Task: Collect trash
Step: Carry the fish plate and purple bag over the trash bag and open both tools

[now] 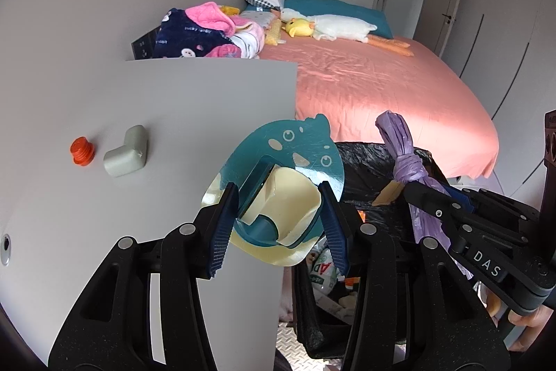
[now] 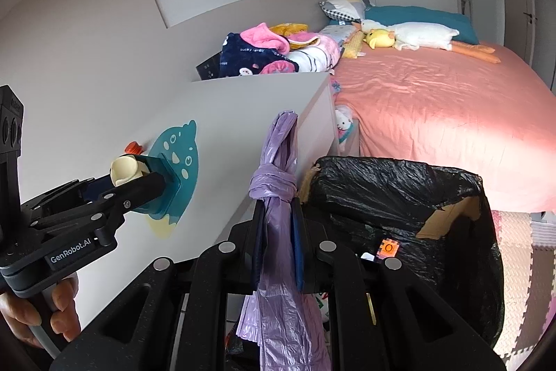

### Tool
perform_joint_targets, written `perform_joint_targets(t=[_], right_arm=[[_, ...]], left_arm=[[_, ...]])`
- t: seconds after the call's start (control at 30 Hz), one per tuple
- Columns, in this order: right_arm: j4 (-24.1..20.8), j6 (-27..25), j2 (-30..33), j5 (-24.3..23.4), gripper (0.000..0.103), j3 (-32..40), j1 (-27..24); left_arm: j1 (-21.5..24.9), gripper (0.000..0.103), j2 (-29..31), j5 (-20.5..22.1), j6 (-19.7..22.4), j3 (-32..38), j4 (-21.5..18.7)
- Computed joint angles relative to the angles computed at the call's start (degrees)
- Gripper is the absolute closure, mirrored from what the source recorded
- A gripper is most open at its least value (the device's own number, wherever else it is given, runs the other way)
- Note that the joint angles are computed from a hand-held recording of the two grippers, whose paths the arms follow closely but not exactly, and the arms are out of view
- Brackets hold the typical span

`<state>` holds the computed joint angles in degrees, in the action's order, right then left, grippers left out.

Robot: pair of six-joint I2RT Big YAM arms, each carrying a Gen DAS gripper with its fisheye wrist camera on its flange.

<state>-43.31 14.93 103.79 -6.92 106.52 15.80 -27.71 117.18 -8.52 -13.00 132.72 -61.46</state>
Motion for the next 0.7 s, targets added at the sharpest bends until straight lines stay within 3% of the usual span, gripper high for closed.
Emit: perform_joint_targets(t=[0.43, 0.7], right_arm=[[2.14, 2.54, -3.14, 1.14, 0.088, -4.23, -3.91], [3.33, 3.75, -5.01, 1.6, 0.088, -7.1, -6.06]], left_arm=[[-3.03, 0.056, 7.57, 1.56, 2.49, 12.15, -5.89], [-4.74, 0.056, 15.18, 3.03, 4.18, 25.46, -12.91]])
